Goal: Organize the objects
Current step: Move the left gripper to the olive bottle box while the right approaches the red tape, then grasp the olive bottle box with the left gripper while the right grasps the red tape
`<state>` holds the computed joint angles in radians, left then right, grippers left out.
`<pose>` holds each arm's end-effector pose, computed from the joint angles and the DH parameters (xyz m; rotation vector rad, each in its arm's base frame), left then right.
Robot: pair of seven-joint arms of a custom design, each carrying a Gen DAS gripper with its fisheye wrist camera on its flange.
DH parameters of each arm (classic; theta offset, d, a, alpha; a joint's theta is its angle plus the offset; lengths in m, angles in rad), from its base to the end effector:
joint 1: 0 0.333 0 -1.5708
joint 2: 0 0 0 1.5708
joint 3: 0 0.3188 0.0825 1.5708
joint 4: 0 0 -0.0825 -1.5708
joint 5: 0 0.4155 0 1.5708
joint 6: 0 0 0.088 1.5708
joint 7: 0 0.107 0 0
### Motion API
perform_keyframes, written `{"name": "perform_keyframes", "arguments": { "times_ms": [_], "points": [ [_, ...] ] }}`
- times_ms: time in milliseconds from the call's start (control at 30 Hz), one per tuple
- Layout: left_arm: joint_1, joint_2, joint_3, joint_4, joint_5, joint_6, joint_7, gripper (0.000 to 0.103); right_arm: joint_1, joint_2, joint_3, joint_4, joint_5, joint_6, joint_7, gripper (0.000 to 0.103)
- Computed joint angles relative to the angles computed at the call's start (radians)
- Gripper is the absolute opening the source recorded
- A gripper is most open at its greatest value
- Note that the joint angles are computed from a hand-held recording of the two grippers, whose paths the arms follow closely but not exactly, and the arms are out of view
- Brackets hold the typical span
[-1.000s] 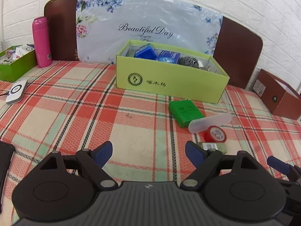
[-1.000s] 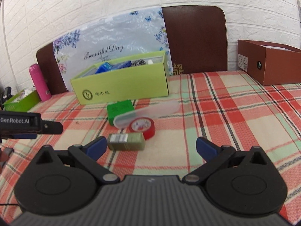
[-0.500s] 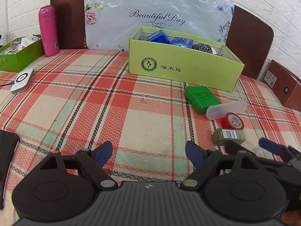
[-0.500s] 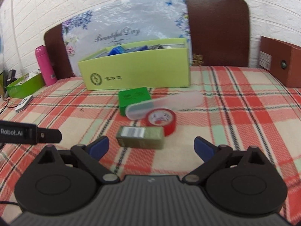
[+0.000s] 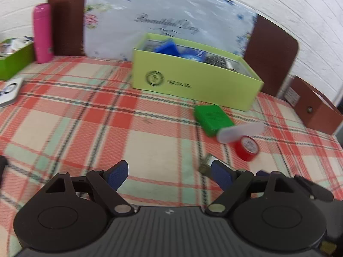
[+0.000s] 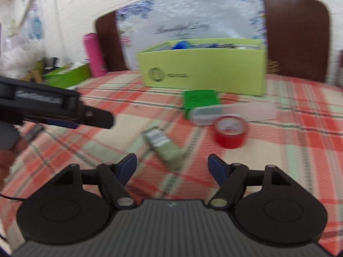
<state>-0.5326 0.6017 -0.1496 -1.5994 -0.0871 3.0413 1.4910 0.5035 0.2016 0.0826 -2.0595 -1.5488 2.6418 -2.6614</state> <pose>0.6166 -0.4626 0.3681 -1.4165 2.2716 -1.1674 0.5052 0.3652 0.3425 -1.4914 1.7578 -0.7995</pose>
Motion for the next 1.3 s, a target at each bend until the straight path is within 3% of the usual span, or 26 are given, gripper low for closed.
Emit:
{"name": "perform_keyframes", "arguments": {
  "times_ms": [133,233,300,367,533,600,733,800,833,933,1000,1133,1233,1300],
  "points": [
    [0.046,0.057,-0.102,0.071,-0.018,-0.072,0.096,0.088,-0.004,-0.077,0.008,-0.079,0.131,-0.123,-0.024,0.073],
    [0.019,0.124,-0.098,0.176,-0.048,-0.167,0.059,0.085,-0.017,-0.121,0.019,-0.126,0.162,-0.181,-0.026,0.073],
    [-0.014,0.150,-0.066,0.201,-0.044,-0.128,0.016,0.069,-0.026,-0.136,0.027,-0.142,0.175,-0.206,-0.036,0.073],
    [-0.013,0.172,-0.070,0.239,-0.043,-0.144,0.017,0.065,-0.040,-0.138,0.029,-0.143,0.175,-0.200,-0.035,0.073],
    [0.023,0.218,-0.108,0.318,-0.062,-0.177,0.047,0.054,-0.075,-0.089,0.013,-0.088,0.090,-0.083,0.005,0.073],
    [0.053,0.201,-0.136,0.292,-0.085,-0.168,0.080,0.037,-0.078,-0.056,0.007,-0.051,0.103,-0.063,-0.043,0.073],
    [0.050,0.142,-0.108,0.220,-0.085,-0.164,0.081,0.037,-0.076,0.010,-0.019,0.024,0.091,-0.017,-0.094,0.067],
    [0.085,0.117,-0.149,0.177,-0.119,-0.158,0.105,0.037,-0.070,0.037,-0.030,0.051,0.114,-0.027,-0.138,0.056],
    [0.096,0.109,-0.165,0.164,-0.135,-0.160,0.114,0.037,-0.069,0.041,-0.035,0.054,0.122,-0.017,-0.145,0.045],
    [0.093,0.121,-0.183,0.179,-0.169,-0.178,0.116,0.037,-0.042,0.021,-0.032,0.038,0.162,-0.078,-0.191,0.046],
    [0.051,0.151,-0.147,0.229,-0.155,-0.189,0.082,0.037,-0.027,0.000,-0.027,0.011,0.155,-0.096,-0.183,0.046],
    [0.007,0.240,-0.117,0.368,-0.117,-0.244,0.056,0.046,-0.020,-0.037,-0.008,-0.037,0.127,-0.061,-0.160,0.046],
    [-0.035,0.276,-0.075,0.430,-0.049,-0.259,0.067,0.043,-0.014,-0.059,0.008,-0.060,0.139,-0.051,-0.174,0.046],
    [-0.036,0.283,-0.077,0.435,-0.020,-0.252,0.106,0.042,-0.016,-0.080,0.013,-0.083,0.124,-0.025,-0.135,0.046]
  ]
}}
